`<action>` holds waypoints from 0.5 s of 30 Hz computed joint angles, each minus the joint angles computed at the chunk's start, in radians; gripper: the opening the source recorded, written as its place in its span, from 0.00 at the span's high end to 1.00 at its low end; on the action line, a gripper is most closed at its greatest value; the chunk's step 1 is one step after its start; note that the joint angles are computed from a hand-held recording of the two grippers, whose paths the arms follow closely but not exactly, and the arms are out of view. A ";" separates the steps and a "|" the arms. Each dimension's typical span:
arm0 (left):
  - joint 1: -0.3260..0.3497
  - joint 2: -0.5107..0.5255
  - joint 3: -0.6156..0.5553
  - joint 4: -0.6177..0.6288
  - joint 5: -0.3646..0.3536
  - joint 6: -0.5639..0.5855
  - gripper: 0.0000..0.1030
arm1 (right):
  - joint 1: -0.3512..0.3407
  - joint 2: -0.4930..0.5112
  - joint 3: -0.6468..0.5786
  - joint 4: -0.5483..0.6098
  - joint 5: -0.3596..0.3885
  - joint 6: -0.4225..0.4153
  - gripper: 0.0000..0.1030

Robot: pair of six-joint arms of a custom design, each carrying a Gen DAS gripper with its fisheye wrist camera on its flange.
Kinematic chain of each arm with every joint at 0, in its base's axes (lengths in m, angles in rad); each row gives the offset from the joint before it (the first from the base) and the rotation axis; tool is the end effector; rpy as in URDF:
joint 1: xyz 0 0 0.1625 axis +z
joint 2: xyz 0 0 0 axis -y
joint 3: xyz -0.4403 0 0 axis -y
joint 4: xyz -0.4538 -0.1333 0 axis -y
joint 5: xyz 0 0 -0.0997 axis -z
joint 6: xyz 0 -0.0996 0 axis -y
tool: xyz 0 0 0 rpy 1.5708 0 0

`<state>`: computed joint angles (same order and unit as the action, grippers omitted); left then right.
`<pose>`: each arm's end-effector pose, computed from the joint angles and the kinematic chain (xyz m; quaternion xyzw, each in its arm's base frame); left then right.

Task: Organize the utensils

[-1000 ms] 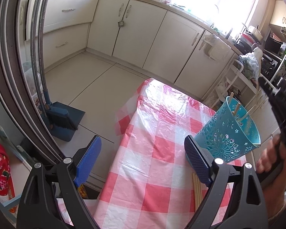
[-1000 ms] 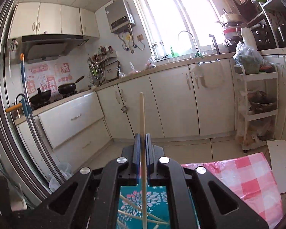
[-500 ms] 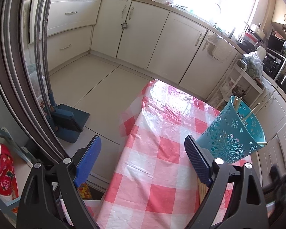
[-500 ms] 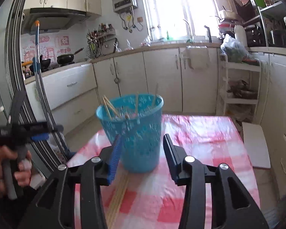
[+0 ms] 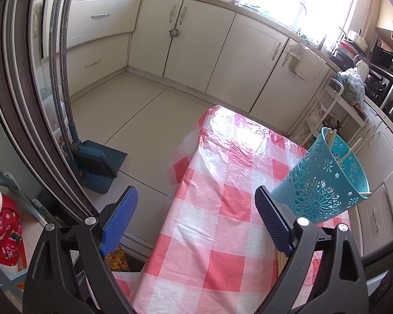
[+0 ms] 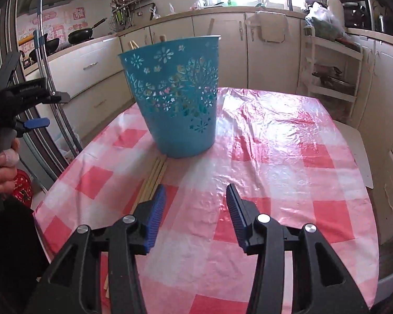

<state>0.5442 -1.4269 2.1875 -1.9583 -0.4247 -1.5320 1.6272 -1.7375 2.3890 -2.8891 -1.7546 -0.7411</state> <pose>-0.2859 -0.4349 0.2109 -0.1091 0.8246 -0.4655 0.3024 0.1390 -0.4195 0.3062 0.3377 -0.8788 0.2779 0.1911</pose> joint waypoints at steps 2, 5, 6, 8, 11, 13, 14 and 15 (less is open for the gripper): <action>0.000 0.000 0.000 -0.004 0.002 0.006 0.15 | 0.000 0.001 0.002 0.002 -0.001 -0.003 0.53; 0.002 0.003 -0.001 -0.015 0.000 0.014 0.15 | -0.003 0.001 0.006 0.000 -0.004 -0.005 0.52; 0.002 0.003 0.000 -0.016 0.000 0.015 0.15 | -0.004 0.000 0.006 0.001 -0.005 -0.004 0.52; 0.002 0.003 -0.001 -0.016 -0.001 0.016 0.15 | -0.002 0.001 0.006 0.002 -0.008 -0.002 0.52; 0.002 0.003 -0.002 -0.013 -0.002 0.015 0.14 | -0.001 -0.002 0.007 0.005 -0.010 -0.003 0.51; 0.002 0.003 -0.001 -0.014 -0.002 0.015 0.14 | 0.001 -0.002 0.008 0.005 -0.012 -0.003 0.51; 0.002 0.003 -0.001 -0.014 -0.002 0.015 0.14 | 0.001 -0.002 0.008 0.006 -0.012 -0.004 0.51; 0.002 0.003 -0.001 -0.014 -0.002 0.015 0.14 | 0.002 -0.001 0.008 0.006 -0.015 -0.003 0.51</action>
